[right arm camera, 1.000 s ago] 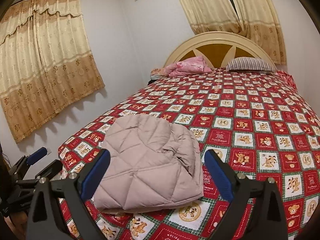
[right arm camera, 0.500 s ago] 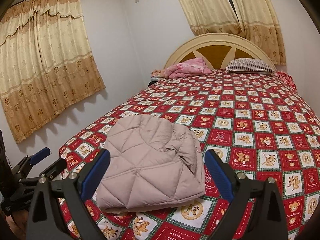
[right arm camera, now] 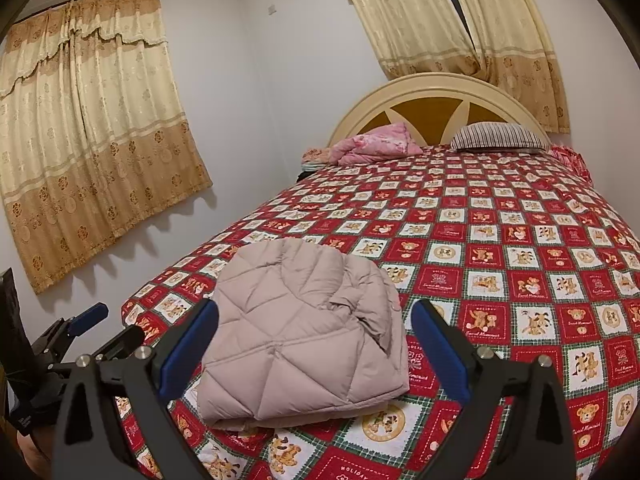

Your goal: Fold large clothes

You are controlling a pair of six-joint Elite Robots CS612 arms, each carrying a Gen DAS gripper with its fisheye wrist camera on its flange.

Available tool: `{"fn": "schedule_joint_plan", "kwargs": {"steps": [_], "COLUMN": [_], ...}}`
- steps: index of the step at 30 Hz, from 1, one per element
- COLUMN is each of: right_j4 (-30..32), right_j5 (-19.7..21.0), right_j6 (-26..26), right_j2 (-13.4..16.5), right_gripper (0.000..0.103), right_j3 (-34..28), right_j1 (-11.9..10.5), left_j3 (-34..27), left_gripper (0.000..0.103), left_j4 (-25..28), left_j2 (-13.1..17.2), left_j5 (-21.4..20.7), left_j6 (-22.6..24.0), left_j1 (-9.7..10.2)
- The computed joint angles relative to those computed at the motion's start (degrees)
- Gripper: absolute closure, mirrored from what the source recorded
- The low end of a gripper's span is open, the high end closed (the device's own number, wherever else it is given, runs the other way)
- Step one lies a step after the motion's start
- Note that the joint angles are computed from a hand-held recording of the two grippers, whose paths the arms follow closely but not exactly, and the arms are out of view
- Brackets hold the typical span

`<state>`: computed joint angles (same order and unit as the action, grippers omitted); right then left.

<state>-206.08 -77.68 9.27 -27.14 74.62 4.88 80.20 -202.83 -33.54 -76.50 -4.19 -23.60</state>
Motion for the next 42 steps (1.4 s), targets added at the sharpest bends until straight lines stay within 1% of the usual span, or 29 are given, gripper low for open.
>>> {"fn": "schedule_joint_plan", "kwargs": {"steps": [4,14,17,19,22,25,31,37,42], "right_j4": [0.01,-0.84,-1.44,-2.55,-4.15,-4.76,-7.38,-7.31,-5.85], "right_j5": [-0.02,0.03,-0.03,0.01,0.26,0.39,0.85,0.61,0.96], "right_j6": [-0.06,0.21,0.56,1.24,2.19,2.7,4.16,3.56,2.45], "right_j2": [-0.05,-0.08,-0.04,0.09,0.19,0.3,0.68,0.67,0.61], "right_gripper": [0.004,0.004,0.004,0.004,0.004,0.003,0.003,0.003,0.002], "right_j3": [0.09,0.37,0.45,0.44,0.6,0.47,0.46,0.55,0.8], "right_j1": [0.0,-0.01,-0.06,-0.12,-0.34,-0.4,-0.56,-0.42,-0.44], "left_j3": [-0.07,-0.17,-0.4,-0.45,-0.31,-0.12,-0.18,-0.04,-0.25], "left_gripper": [0.008,0.008,0.008,0.008,0.008,0.008,0.007,0.006,0.006], "left_j4": [0.52,1.24,2.17,1.88,1.35,0.22,0.2,-0.34,-0.97], "left_j2": [0.0,-0.17,-0.16,-0.09,-0.18,-0.21,-0.22,-0.18,0.11], "left_j5": [0.45,0.81,4.09,5.03,4.58,5.08,4.71,3.72,3.62], "left_j6": [0.75,-0.03,-0.02,-0.01,-0.98,-0.8,-1.27,-1.0,-0.13], "left_j1": [-0.06,-0.14,-0.58,-0.65,-0.45,-0.54,-0.53,-0.42,-0.53]}}
